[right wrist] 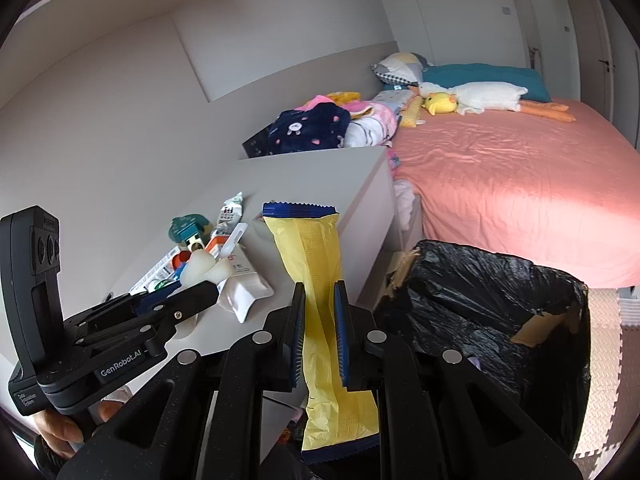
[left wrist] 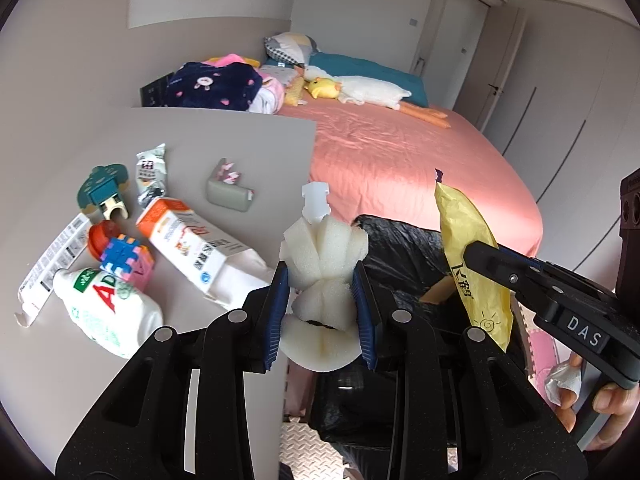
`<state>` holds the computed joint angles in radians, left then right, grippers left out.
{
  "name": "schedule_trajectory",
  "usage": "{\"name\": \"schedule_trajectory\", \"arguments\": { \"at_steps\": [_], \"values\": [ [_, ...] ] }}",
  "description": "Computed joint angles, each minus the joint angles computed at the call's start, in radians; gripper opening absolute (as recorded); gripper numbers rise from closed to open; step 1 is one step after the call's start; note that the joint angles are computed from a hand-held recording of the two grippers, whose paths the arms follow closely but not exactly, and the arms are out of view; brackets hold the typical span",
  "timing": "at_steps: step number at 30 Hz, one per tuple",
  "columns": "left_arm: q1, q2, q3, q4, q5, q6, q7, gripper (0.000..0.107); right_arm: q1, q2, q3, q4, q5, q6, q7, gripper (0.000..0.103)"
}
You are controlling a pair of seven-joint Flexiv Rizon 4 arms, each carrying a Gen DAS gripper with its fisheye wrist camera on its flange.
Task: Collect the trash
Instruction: 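Carry the foam and yellow wrapper over the black bin and release both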
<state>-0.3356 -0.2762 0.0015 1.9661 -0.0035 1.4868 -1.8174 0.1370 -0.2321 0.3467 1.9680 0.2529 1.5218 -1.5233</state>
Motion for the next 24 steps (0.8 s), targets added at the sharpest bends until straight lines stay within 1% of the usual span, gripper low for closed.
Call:
{"name": "schedule_trajectory", "arguments": {
  "at_steps": [4,14,18,21,22,23,24],
  "values": [
    [0.000,-0.016,-0.024,-0.019,-0.009,-0.011,0.024,0.031,-0.005,0.007,-0.016,0.011,0.001,0.006,0.014,0.015],
    [0.005,-0.047,-0.098,-0.042,-0.076,-0.029,0.139,0.031,-0.042,0.030,-0.030,0.037,0.028,0.017,0.019,0.015],
    [0.017,-0.059,-0.142,-0.048,-0.123,-0.035,0.206,0.031,-0.042,0.038,-0.052,0.051,0.022,0.022,0.039,0.015],
    [0.048,-0.068,-0.200,-0.041,-0.189,-0.039,0.277,0.032,-0.038,0.044,-0.075,0.065,0.003,0.028,0.065,0.015],
    [0.062,-0.071,-0.225,-0.039,-0.217,-0.044,0.307,0.033,-0.035,0.046,-0.083,0.071,-0.006,0.030,0.076,0.015],
    [0.084,-0.072,-0.260,-0.032,-0.254,-0.053,0.347,0.034,-0.020,0.051,-0.108,0.082,-0.036,0.029,0.107,0.015],
    [0.112,-0.074,-0.303,-0.027,-0.300,-0.079,0.402,0.049,0.008,0.060,-0.154,0.102,-0.092,0.025,0.162,0.017]
  ]
}}
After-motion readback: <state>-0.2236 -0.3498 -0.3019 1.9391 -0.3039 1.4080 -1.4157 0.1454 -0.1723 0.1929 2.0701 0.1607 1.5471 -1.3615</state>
